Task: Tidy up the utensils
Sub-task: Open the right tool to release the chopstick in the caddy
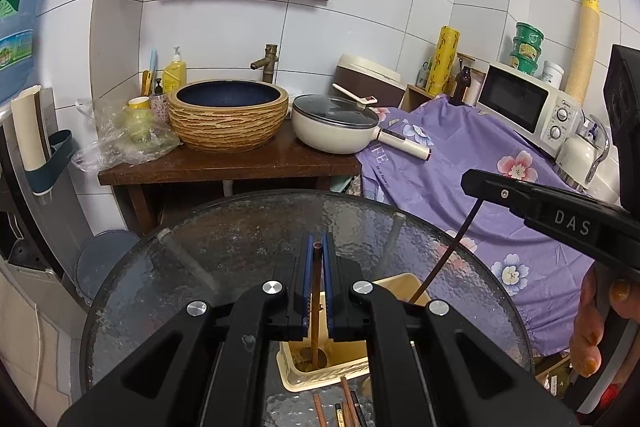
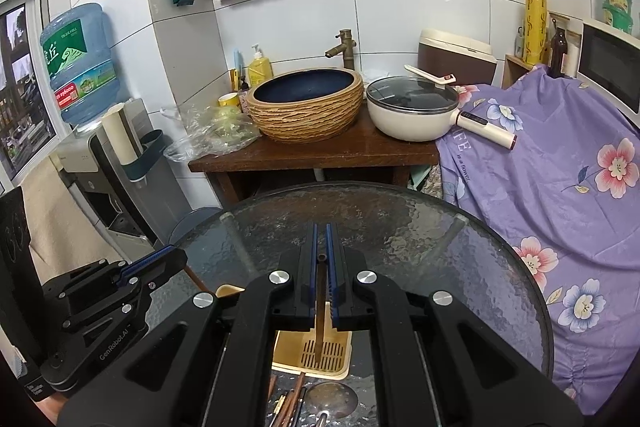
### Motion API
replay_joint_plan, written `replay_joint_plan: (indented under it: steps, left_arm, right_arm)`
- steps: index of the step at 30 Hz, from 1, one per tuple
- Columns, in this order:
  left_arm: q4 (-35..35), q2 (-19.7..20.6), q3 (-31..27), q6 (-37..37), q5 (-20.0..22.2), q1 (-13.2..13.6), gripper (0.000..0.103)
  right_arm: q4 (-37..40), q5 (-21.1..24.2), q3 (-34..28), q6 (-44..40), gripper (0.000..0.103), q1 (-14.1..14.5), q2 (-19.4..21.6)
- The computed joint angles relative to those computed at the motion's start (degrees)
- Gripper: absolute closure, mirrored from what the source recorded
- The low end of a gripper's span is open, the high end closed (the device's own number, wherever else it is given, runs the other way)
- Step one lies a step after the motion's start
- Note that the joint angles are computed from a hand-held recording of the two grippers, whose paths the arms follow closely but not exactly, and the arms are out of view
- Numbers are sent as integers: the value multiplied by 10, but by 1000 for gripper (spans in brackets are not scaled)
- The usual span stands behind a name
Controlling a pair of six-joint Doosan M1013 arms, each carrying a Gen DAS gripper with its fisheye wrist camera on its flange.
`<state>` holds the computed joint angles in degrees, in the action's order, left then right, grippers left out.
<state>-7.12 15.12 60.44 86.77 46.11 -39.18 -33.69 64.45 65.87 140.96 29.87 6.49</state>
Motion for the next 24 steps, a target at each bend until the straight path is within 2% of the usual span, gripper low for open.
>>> replay_joint_plan:
  steps: [7, 9, 10, 11, 13, 14, 15, 21, 23, 24]
  left_arm:
    - [0, 1, -2, -3, 2, 1, 95]
    - [-2, 1, -1, -5, -1, 2, 86]
    - [-4, 1, 0, -6, -3, 3, 76]
    - [-10, -2, 4, -8, -11, 4, 72]
    - [-12, -2, 4, -10, -14, 5, 71]
    - [-14, -2, 4, -8, -13, 6, 71]
    - [-16, -2, 4, -6, -14, 6, 70]
    - [-28, -17, 24, 4, -50, 8, 51]
    - [-18, -23, 34, 1, -61, 6, 38]
    - [-12, -28, 41, -3, -70, 6, 34]
  right_arm:
    - [-7, 1, 5, 6, 98, -3, -2]
    - [-7, -1, 7, 8, 97, -4, -4]
    - [-7, -2, 8, 10, 97, -5, -5]
    - [-10, -3, 10, 14, 92, -5, -6]
    - [-23, -8, 16, 31, 67, -4, -9]
    - [-35, -21, 25, 53, 48, -4, -15]
    - [-40, -30, 31, 67, 44, -4, -18]
    - [-48, -34, 40, 82, 44, -4, -25]
    - [-50, -38, 47, 91, 43, -3, -30]
    - [-52, -39, 50, 95, 43, -1, -32]
